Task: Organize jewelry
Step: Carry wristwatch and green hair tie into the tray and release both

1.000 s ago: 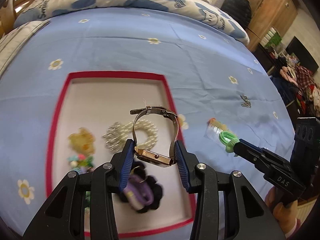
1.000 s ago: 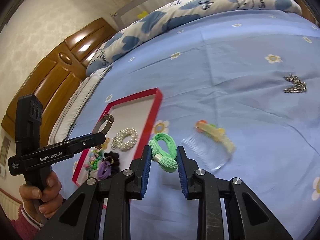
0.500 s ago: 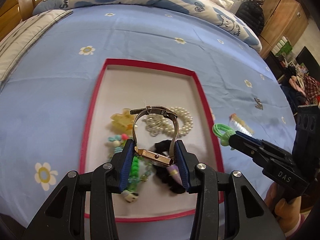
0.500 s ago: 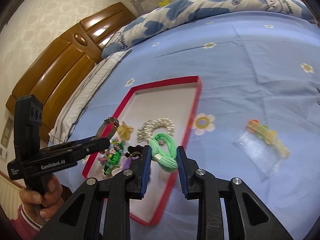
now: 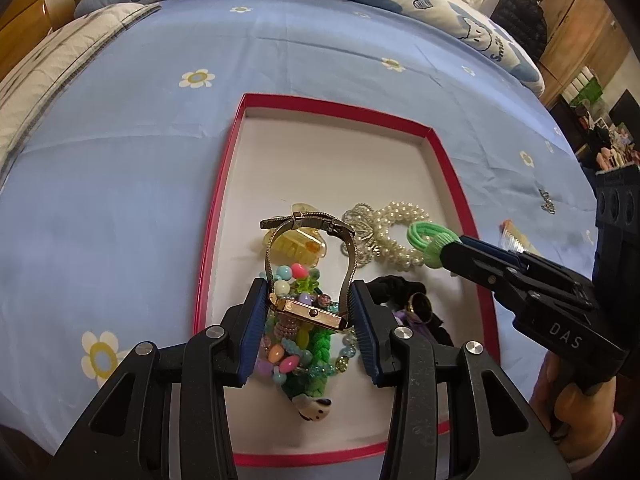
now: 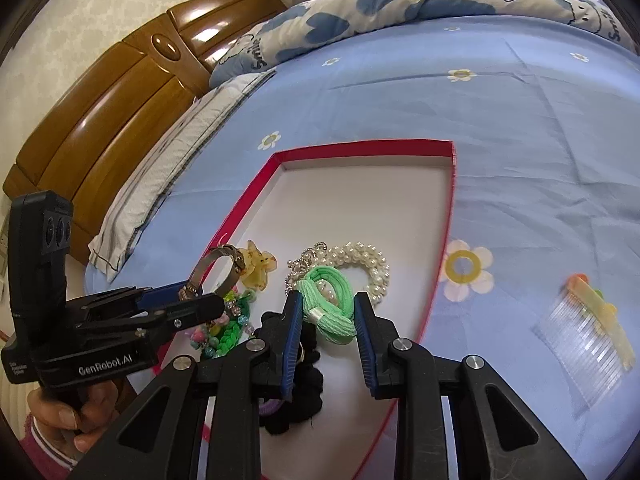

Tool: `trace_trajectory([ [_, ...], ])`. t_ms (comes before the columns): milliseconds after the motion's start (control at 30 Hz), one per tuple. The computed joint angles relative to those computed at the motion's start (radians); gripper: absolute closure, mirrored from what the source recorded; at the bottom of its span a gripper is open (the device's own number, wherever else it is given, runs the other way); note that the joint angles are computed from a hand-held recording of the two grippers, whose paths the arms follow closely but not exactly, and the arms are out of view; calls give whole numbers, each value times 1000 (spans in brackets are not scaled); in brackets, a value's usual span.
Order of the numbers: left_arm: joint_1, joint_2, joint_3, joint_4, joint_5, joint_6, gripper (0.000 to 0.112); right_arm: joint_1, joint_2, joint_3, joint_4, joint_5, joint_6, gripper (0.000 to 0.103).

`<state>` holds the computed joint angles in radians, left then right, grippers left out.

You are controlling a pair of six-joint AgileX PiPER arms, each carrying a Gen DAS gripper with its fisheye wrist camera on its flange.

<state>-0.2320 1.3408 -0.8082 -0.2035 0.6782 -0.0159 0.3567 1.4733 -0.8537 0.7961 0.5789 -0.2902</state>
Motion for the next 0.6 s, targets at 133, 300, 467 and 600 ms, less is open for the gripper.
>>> trace_trajectory([
  [133, 4, 16, 2, -8, -6, 9, 72, 17, 45, -31, -29, -2, 13, 77],
  [300, 11, 18, 3, -19, -10, 17, 72, 25, 81, -47, -45, -1, 19, 74],
  [467, 9, 20, 2, -16, -8, 13, 71, 17, 83, -38, -29, -4, 2, 73],
  [600, 3, 21, -2, -5, -5, -3, 70, 19, 89, -44, -28, -3, 9, 69],
])
